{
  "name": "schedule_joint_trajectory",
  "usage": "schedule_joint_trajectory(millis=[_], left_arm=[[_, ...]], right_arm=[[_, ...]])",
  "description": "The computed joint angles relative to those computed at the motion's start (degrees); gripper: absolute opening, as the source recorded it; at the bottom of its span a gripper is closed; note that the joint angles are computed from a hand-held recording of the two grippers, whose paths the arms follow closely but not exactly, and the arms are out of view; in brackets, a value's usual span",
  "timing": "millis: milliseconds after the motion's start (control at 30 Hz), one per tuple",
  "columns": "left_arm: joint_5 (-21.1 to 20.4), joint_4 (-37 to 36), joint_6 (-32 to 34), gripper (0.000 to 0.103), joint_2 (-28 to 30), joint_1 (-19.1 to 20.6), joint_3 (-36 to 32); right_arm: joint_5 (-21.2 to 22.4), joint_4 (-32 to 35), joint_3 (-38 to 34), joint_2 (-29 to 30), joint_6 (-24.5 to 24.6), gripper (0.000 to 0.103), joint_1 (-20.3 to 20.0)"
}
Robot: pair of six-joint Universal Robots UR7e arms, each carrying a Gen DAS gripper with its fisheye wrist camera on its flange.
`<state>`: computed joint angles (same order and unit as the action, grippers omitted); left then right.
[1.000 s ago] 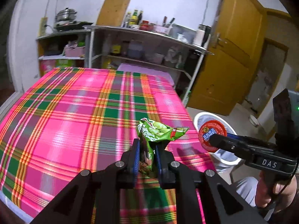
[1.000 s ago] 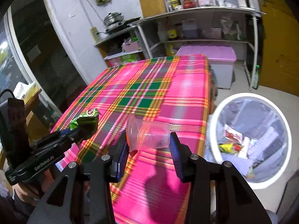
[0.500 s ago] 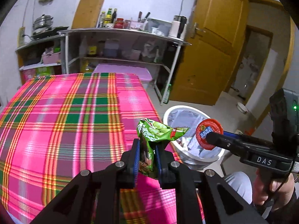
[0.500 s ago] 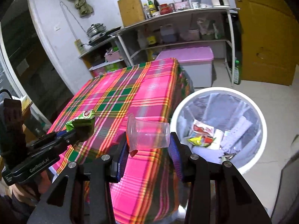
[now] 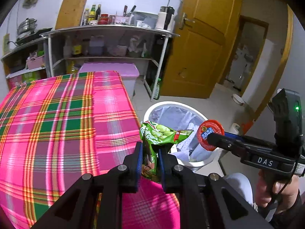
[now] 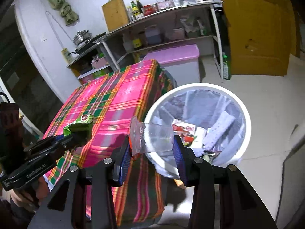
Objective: Collect trash
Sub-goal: 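Carry the green bag and plastic cup over the bin and open both tools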
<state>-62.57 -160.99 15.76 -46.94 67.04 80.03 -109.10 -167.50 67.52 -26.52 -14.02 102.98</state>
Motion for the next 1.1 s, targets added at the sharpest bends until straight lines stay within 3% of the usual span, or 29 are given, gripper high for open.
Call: schedule_joint_trajectory(millis=[467,967,1100], left_arm=[[-1.12,6.44,0.43,0.016,6.20,0.49,-7.48],[-1.64,14.02,1.28,0.016,13.43,1.49,-17.54],[-1.60,16.19,1.41,0.020,15.13,1.65,-19.94]], right_arm=[[-1.14,3.57,-1.73,0.46,2.45,0.043,-2.34],[-5.25,8.19,-6.32,2.72,3.29,0.044,-3.72],[-6.26,8.30,-7.01,3.21,3.42,0.053,-3.94]])
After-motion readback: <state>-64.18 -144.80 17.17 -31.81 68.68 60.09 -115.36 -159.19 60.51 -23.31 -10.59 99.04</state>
